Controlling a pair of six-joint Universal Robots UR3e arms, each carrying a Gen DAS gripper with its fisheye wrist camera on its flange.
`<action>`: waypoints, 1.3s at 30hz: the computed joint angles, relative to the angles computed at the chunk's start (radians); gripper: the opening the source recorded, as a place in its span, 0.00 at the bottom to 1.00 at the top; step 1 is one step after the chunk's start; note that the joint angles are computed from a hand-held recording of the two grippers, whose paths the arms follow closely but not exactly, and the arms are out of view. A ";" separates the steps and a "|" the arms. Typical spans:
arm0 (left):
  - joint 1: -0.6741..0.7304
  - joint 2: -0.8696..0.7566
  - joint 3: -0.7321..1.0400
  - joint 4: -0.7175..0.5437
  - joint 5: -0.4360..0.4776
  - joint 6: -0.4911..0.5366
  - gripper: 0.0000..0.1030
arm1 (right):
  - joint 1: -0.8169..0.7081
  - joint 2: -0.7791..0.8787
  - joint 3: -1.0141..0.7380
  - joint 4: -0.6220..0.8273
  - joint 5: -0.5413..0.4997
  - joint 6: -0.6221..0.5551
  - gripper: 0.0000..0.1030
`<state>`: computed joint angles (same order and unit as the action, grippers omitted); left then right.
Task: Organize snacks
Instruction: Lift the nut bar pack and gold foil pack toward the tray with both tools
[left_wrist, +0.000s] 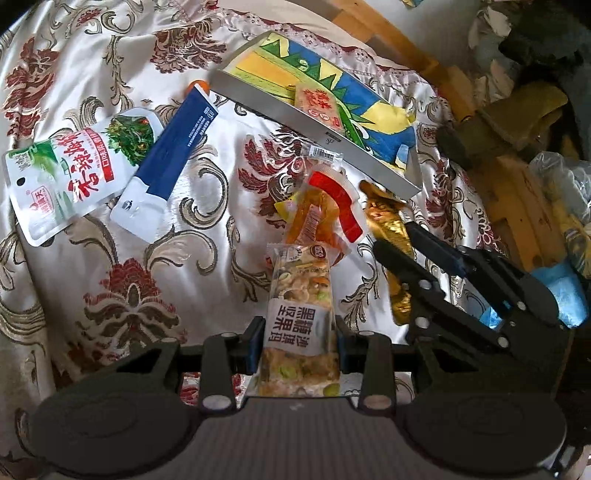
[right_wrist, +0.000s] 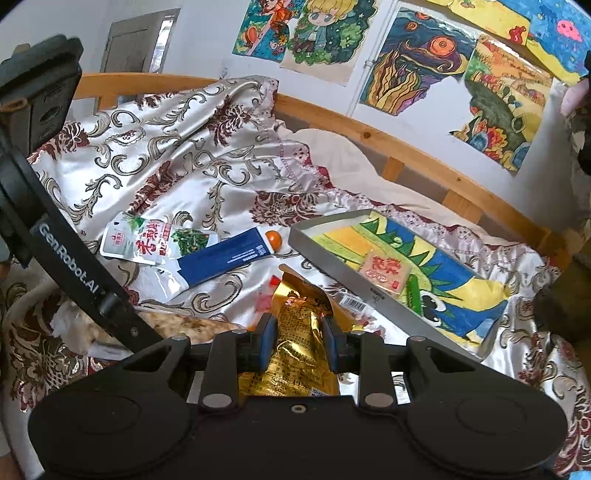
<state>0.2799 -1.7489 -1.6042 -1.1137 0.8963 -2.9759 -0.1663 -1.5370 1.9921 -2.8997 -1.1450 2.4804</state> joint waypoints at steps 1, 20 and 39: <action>0.000 0.000 -0.002 0.003 -0.001 -0.001 0.39 | 0.004 0.006 -0.002 -0.002 -0.007 -0.001 0.29; -0.017 -0.050 0.051 -0.034 0.035 -0.035 0.39 | -0.032 -0.026 0.031 -0.070 0.101 0.027 0.29; 0.020 0.005 0.006 0.015 -0.004 -0.034 0.39 | 0.052 0.094 -0.031 -0.031 -0.095 -0.007 0.29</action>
<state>0.3003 -1.7442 -1.5985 -1.0991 0.8926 -3.0101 -0.1138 -1.4429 1.9612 -2.9311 -1.2403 2.4739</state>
